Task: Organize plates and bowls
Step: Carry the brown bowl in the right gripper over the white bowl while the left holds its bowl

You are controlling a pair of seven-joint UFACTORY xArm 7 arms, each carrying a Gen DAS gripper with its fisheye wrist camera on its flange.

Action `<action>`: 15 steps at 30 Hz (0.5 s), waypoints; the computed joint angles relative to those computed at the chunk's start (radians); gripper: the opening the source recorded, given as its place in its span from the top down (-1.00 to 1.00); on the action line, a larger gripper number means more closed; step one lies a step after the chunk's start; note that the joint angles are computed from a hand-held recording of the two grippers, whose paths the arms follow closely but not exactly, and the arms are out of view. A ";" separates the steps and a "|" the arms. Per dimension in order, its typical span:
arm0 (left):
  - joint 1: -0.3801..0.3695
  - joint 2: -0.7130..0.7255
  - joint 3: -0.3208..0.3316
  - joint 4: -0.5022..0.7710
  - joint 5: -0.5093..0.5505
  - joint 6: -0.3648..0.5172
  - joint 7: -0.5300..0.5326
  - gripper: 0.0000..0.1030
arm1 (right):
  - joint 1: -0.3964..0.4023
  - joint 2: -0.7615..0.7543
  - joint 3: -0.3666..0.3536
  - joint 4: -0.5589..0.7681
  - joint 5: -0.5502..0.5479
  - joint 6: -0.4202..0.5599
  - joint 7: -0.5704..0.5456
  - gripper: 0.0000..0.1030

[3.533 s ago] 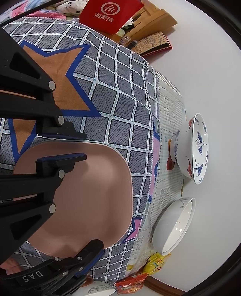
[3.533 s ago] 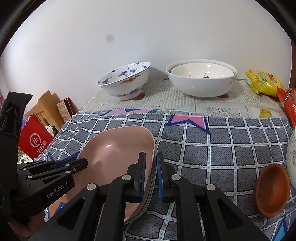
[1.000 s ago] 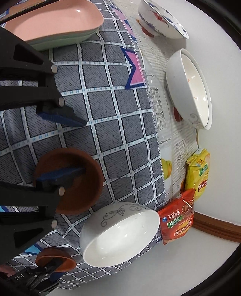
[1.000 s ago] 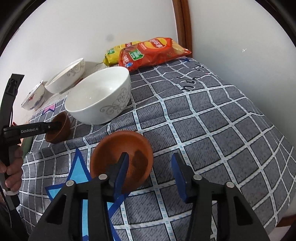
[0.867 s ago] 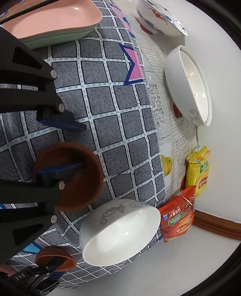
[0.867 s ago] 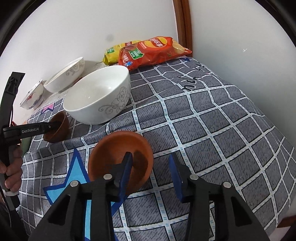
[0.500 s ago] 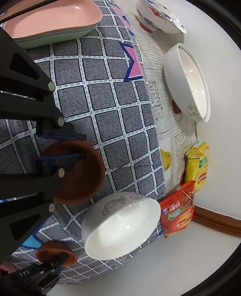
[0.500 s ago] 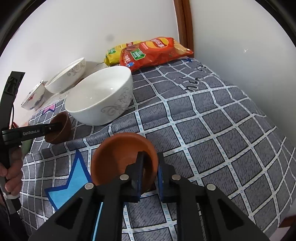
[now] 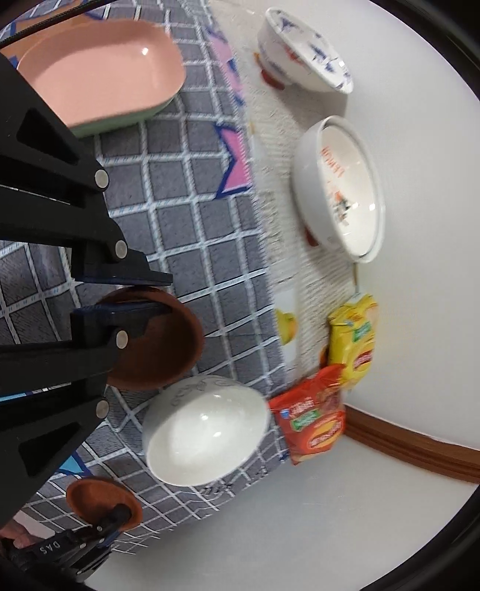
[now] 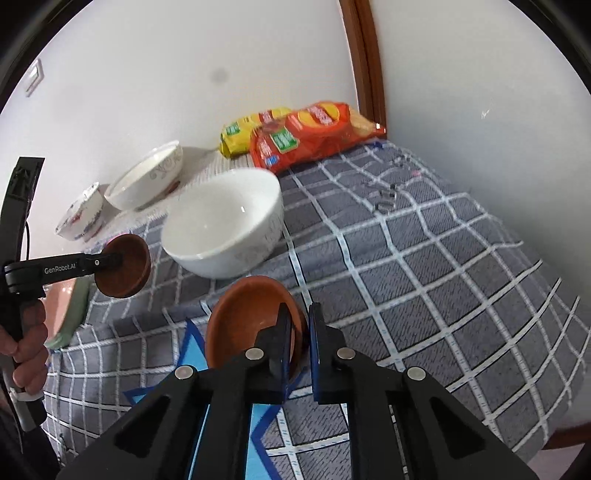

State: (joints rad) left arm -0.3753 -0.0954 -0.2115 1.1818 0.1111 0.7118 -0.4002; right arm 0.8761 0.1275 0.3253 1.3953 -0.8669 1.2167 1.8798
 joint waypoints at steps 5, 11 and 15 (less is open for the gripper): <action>0.010 0.009 -0.006 0.059 0.088 0.024 -0.047 0.84 | 0.008 0.007 -0.003 0.077 -0.022 0.072 -0.031 0.82; 0.006 0.070 -0.001 0.147 0.162 0.026 -0.060 0.84 | 0.013 0.034 -0.023 0.152 -0.045 0.116 -0.050 0.82; -0.005 0.110 0.010 0.179 0.232 0.006 -0.087 0.84 | 0.015 0.057 -0.040 0.189 -0.051 0.114 -0.054 0.82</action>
